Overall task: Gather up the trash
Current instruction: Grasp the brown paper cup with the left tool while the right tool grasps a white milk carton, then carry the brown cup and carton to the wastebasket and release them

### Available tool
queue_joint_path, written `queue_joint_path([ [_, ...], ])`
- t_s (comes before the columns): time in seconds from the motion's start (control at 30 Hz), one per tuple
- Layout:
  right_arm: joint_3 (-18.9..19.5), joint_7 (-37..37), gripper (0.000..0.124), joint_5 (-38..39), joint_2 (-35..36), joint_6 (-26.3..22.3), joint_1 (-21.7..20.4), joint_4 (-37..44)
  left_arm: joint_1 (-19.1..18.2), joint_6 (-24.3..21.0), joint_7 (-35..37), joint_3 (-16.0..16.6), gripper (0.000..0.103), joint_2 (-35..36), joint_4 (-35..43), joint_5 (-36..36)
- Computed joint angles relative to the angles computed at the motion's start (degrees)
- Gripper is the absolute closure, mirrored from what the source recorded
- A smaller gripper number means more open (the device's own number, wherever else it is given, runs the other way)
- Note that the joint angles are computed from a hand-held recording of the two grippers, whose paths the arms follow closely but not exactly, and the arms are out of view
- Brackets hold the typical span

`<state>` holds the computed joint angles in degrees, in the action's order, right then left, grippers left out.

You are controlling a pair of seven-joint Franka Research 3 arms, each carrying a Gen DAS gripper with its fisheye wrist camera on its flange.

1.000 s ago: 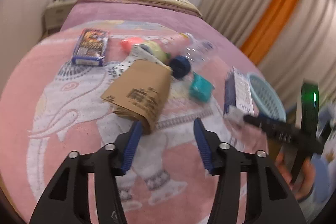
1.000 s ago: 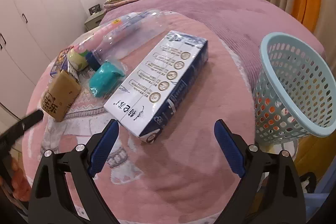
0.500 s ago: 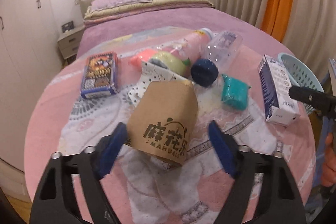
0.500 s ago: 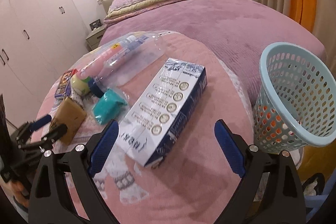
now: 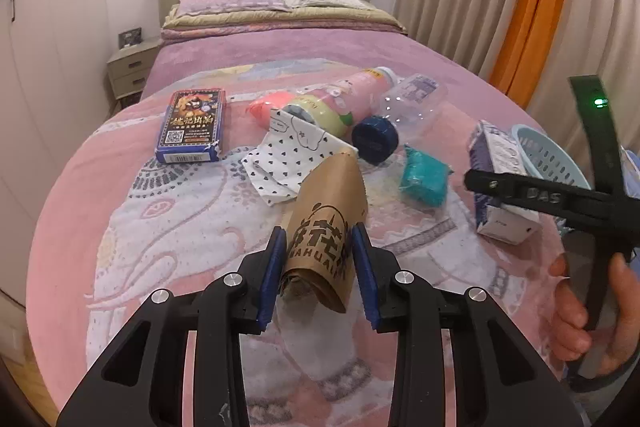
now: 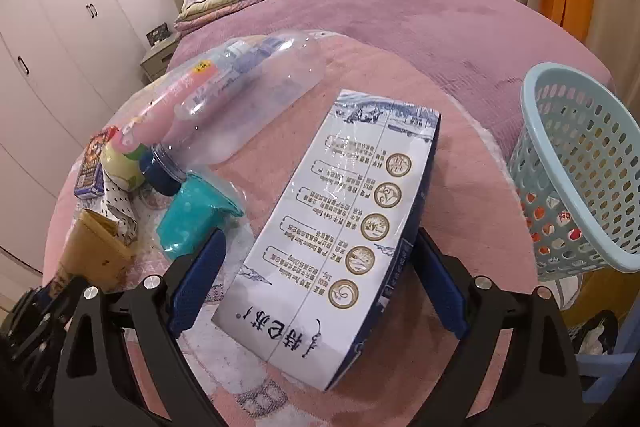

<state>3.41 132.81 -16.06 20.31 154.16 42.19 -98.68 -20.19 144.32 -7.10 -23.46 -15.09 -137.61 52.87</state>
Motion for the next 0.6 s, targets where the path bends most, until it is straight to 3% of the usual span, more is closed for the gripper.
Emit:
queue_joint_path([
  [0.1, -0.5, 0.8, 0.048, -1.6, -0.7, 1.2, 0.4, -1.4, -0.2, -0.5, -0.9, -0.5, 0.072, -0.5, 0.1, 0.4],
  [0.3, 3.7, -8.3, 0.062, 6.8, -4.3, 7.1, -3.9, -8.2, -0.3, 1.5, -2.4, -1.1, 0.074, -0.8, 0.6, 2.3],
  [0.6, 3.8, -12.4, 0.065, 9.7, -11.3, 11.9, -5.0, -17.1, -1.4, 0.5, -2.8, -1.6, 0.078, 3.5, 6.4, 6.0],
])
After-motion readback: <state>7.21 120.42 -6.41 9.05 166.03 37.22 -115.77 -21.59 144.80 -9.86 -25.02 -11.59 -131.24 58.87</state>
